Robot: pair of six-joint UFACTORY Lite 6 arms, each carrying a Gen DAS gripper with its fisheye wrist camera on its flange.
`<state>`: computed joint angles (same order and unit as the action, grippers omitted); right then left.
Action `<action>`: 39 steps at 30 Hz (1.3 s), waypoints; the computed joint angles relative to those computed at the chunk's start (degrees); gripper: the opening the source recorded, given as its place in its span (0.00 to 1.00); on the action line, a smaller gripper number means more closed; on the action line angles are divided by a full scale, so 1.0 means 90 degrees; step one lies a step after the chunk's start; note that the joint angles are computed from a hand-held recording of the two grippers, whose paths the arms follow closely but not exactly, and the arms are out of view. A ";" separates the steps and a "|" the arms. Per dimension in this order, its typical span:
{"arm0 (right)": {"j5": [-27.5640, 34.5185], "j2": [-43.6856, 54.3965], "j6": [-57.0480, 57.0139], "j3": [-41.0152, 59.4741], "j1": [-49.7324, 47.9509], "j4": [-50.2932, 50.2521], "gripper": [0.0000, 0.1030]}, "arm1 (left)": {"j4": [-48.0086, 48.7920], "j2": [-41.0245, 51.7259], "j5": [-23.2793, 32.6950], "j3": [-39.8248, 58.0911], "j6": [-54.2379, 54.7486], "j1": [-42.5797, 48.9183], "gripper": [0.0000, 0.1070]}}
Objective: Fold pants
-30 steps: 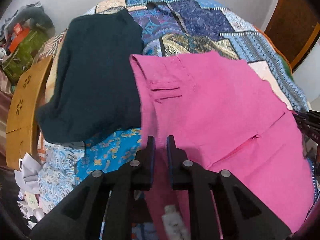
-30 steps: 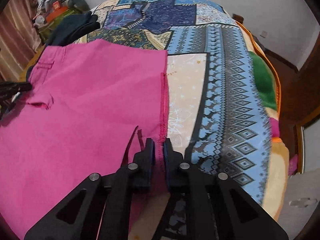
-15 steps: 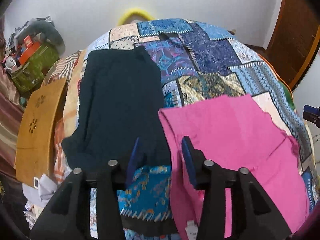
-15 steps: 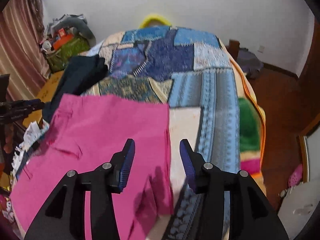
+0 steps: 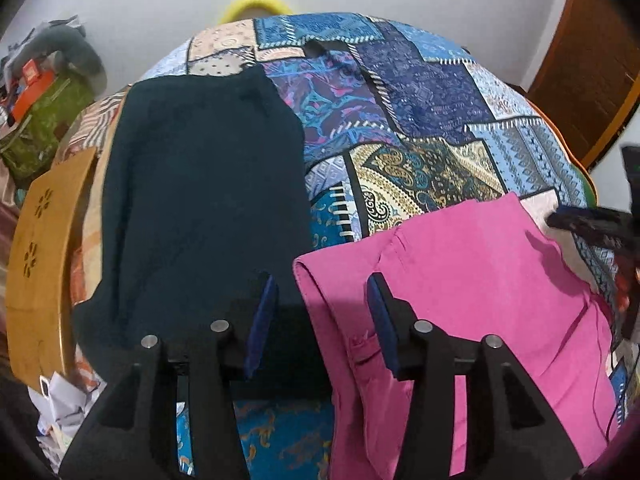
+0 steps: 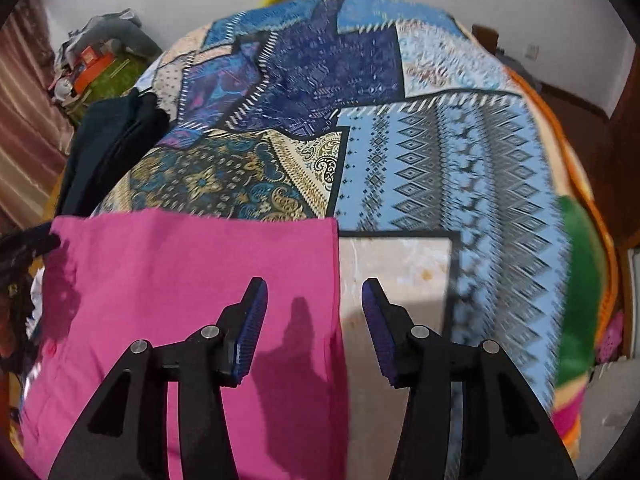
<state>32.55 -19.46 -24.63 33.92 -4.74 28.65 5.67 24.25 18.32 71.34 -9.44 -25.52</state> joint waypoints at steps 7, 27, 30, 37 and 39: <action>-0.0662 0.1836 -0.0103 0.0833 0.0448 0.0290 0.44 | 0.0009 0.0168 -0.0418 -0.0085 0.0061 -0.0001 0.33; -0.0513 -0.0088 0.1310 0.0894 0.0660 -0.1259 0.03 | 0.1630 -0.1111 -0.0360 -0.0466 -0.1583 -0.0211 0.06; -0.0018 -0.0785 0.1562 0.1228 0.0588 -0.1446 0.03 | 0.1696 -0.1581 -0.0248 -0.0537 -0.1692 -0.0310 0.06; 0.1138 -0.2564 0.1965 0.1033 0.0558 -0.1495 0.03 | 0.1896 -0.2778 0.0045 -0.1273 -0.2002 -0.0654 0.06; 0.1356 -0.3074 0.1944 0.0751 0.0460 -0.1384 0.03 | 0.1897 -0.3218 0.0148 -0.1621 -0.2053 -0.0782 0.06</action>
